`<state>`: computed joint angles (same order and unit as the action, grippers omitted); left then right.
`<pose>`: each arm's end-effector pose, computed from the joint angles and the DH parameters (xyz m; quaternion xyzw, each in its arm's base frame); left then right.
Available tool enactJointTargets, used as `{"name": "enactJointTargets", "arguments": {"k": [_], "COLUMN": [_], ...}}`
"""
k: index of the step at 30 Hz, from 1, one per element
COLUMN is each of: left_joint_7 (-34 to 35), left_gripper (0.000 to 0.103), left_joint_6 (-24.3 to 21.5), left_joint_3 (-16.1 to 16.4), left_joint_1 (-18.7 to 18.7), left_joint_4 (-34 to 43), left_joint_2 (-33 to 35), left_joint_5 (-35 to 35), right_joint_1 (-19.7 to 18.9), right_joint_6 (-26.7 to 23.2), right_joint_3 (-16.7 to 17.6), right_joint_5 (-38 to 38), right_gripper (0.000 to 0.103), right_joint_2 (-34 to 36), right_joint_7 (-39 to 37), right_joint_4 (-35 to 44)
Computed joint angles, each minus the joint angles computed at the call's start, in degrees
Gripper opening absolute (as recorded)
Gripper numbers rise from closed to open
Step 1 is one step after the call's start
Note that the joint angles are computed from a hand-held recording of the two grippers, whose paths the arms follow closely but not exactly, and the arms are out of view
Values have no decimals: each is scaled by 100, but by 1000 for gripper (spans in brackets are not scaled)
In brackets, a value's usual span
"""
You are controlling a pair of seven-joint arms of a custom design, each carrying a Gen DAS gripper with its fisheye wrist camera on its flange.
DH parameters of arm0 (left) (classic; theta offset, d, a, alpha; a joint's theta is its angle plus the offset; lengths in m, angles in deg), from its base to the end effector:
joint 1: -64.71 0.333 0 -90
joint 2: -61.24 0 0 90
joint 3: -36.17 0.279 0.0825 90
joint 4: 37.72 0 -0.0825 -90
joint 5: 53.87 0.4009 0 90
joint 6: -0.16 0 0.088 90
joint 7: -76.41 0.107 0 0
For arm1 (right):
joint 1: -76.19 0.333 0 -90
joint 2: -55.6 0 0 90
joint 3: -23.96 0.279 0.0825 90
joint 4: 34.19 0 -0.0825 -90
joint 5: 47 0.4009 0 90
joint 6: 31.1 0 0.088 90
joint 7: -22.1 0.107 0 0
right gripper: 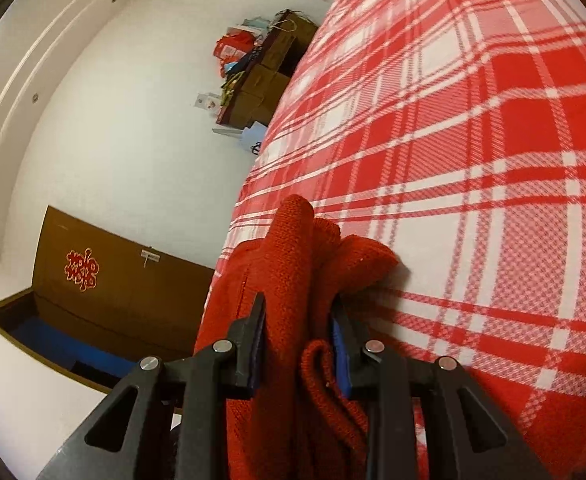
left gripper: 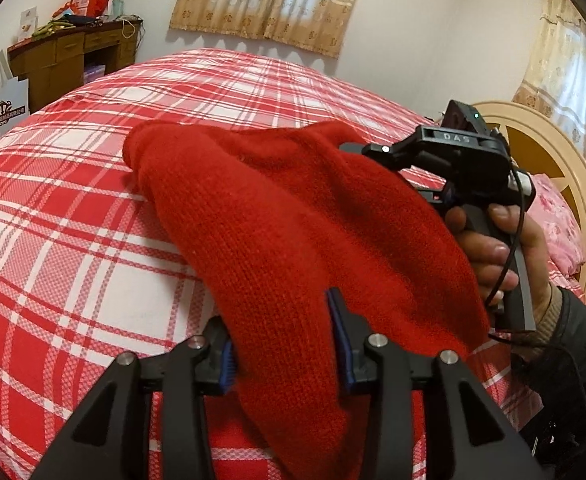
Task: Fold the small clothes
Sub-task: 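Lower the folded bundle onto the bedspread and open both tools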
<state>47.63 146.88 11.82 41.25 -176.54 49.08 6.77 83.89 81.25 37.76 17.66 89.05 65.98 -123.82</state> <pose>0.3330 -0.3842 0.3630 -0.7641 0.5061 -0.3334 0.2211 0.6312 0.2890 0.2979 -0.7389 0.4069 0.3535 0.4043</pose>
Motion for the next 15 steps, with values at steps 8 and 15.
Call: {"name": "enactJointTargets", "arguments": {"k": [8,15], "left_joint_7": [33,291], "left_gripper": [61,71], "left_joint_6": [-206,-361], "left_joint_3": [-10,16], "left_joint_1": [-59,-135], "left_joint_4": [18,-19], "left_joint_2": [23,-71], "left_joint_5": [-170,-518], "right_joint_1": [107,205], "right_joint_6": [322,644], "right_joint_3": [-75,-106], "right_joint_5": [-262,-378], "right_gripper": [32,33], "right_joint_2": [-148,-440], "right_joint_7": [159,13], "right_joint_4": [-137,-384]}}
